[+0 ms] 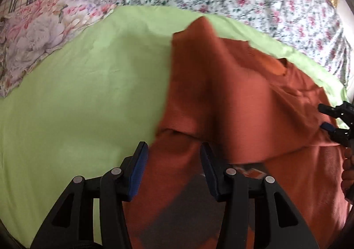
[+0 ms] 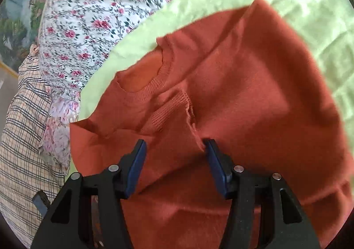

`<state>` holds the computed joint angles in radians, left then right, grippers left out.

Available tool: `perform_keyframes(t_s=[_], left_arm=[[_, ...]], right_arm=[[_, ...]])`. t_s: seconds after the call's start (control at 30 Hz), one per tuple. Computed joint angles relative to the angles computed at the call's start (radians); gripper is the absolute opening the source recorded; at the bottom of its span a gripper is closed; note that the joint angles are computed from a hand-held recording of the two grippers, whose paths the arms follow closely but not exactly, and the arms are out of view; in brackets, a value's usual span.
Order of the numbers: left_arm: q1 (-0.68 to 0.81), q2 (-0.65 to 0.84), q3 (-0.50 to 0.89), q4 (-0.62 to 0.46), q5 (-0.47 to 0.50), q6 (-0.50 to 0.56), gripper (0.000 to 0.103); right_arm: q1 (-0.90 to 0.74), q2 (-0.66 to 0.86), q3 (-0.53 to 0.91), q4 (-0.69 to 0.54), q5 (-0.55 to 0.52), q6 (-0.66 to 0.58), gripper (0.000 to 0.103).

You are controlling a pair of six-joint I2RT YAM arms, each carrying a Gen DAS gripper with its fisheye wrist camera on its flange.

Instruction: Fold small clothes

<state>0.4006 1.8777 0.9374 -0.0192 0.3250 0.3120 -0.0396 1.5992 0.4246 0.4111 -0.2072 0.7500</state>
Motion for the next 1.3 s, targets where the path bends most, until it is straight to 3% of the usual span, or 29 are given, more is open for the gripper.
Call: perform_keyframes(t_s=[0.03,0.1,0.13,0.27,0.37,0.43,0.5,0.6,0.73,0.83,0.97,1.17,1.3], left_arm=[[-0.007,0.017,0.014,0.008,-0.024,-0.001,0.049],[-0.018,0.072,0.071,-0.010,-0.043,-0.009,0.049],[-0.027,0.097,0.103,-0.022,-0.048,-0.020,0.050],[-0.061,0.127,0.150,0.007,-0.082,-0.057,0.045],[-0.052,0.145,0.155,0.078,-0.128,-0.153,0.040],[-0.021,0.151,0.156,0.093,-0.084,-0.204,0.040],[0.007,0.140,0.122,0.136,-0.041,-0.241,0.040],[0.012,0.121,0.086,0.189,-0.041,-0.257,0.040],[0.039,0.153,0.131,0.149,0.020,-0.291,0.040],[0.064,0.160,0.140,0.126,0.074,-0.318,0.040],[0.084,0.171,0.147,0.114,0.117,-0.333,0.041],[0.105,0.193,0.175,0.083,0.177,-0.352,0.042],[0.114,0.189,0.169,0.077,0.194,-0.359,0.043]], right_arm=[[0.006,0.013,0.007,0.011,0.004,-0.001,0.053],[0.027,0.039,0.026,0.027,0.019,-0.008,0.016],[0.024,0.052,0.036,0.032,0.008,-0.006,0.008],[0.027,-0.001,0.043,0.019,0.014,-0.005,0.008],[0.026,-0.212,-0.011,-0.017,0.076,-0.029,0.007],[-0.001,-0.372,-0.068,-0.049,0.127,-0.049,0.007],[-0.078,-0.473,-0.125,-0.081,0.113,-0.034,0.008],[-0.156,-0.389,-0.170,-0.035,0.044,-0.023,0.007],[-0.115,-0.183,-0.187,0.110,0.057,0.007,0.007],[-0.092,-0.191,-0.201,0.168,0.060,0.010,0.007],[-0.078,-0.271,-0.203,0.107,0.108,-0.056,0.008],[-0.101,-0.104,-0.176,0.081,0.109,-0.063,0.009],[-0.088,-0.218,-0.207,-0.024,0.194,-0.074,0.011]])
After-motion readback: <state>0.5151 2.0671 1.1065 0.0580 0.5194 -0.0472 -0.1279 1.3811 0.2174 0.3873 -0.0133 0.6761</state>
